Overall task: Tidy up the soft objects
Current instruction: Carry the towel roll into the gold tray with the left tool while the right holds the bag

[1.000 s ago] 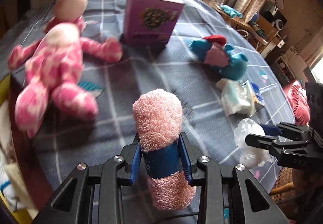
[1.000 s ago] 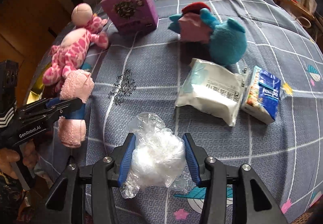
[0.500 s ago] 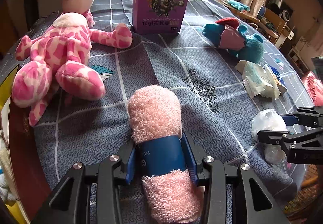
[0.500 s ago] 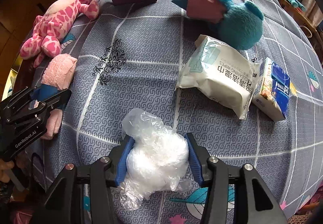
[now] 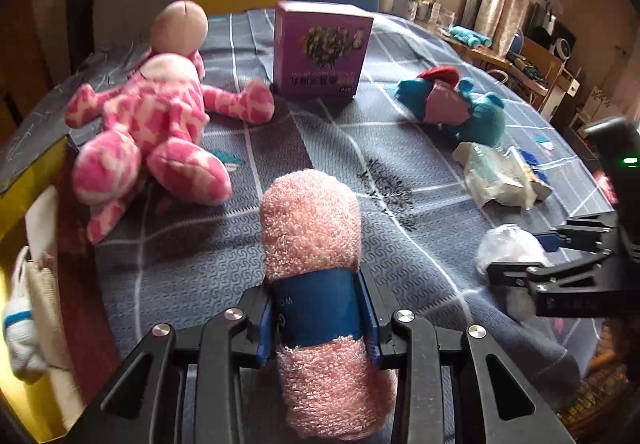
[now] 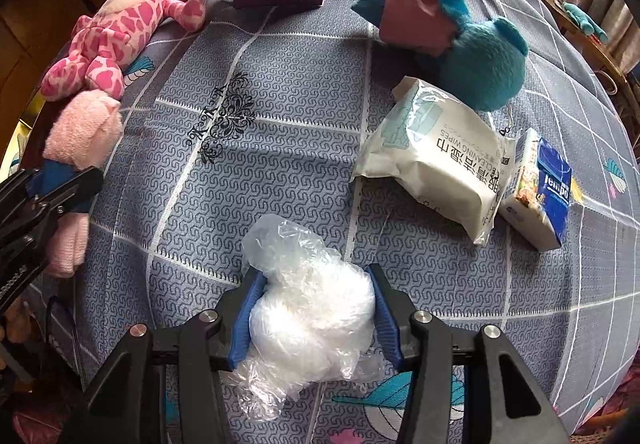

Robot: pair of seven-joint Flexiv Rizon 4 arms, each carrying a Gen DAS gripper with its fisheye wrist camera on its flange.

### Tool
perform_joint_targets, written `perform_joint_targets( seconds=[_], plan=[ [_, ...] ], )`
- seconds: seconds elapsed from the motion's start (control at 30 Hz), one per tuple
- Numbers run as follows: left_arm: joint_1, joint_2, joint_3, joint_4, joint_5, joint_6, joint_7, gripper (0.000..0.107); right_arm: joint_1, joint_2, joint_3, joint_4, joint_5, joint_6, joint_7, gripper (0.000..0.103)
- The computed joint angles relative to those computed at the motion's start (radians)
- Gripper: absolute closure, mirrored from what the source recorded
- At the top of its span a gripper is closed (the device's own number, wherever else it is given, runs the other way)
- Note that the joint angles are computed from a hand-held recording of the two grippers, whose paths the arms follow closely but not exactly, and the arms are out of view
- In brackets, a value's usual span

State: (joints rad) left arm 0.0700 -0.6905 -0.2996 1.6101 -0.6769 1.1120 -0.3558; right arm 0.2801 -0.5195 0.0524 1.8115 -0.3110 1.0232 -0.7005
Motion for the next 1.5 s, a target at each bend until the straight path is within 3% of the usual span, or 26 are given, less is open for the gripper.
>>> perform_joint_targets(
  seconds=[0.17, 0.57, 0.97, 1.23, 1.37, 1.5],
  plan=[
    [0.039, 0.065, -0.023, 0.054, -0.071, 0.025, 0.045, 0.071, 0.012, -0.003, -0.011, 0.003, -0.023, 0.007, 0.007, 0.052],
    [0.073, 0.122, 0.005, 0.058, -0.238, 0.109, 0.060, 0.071, 0.026, -0.003, -0.019, 0.011, -0.057, 0.001, 0.028, 0.051],
    [0.120, 0.083, 0.057, 0.008, -0.185, 0.150, -0.050, 0.071, 0.041, -0.010, -0.027, 0.013, -0.089, 0.002, 0.050, 0.052],
    [0.161, -0.027, 0.181, -0.189, -0.036, -0.029, -0.375, 0.071, 0.058, -0.006, -0.040, 0.031, -0.131, 0.016, 0.080, 0.052],
    [0.185, -0.136, 0.226, -0.390, 0.067, -0.201, -0.566, 0.071, 0.061, -0.006, -0.039, 0.033, -0.139, 0.016, 0.086, 0.052],
    [0.168, -0.255, 0.256, -0.601, 0.186, -0.273, -0.684, 0.070, 0.059, -0.005, -0.038, 0.033, -0.142, 0.014, 0.086, 0.052]
  ],
)
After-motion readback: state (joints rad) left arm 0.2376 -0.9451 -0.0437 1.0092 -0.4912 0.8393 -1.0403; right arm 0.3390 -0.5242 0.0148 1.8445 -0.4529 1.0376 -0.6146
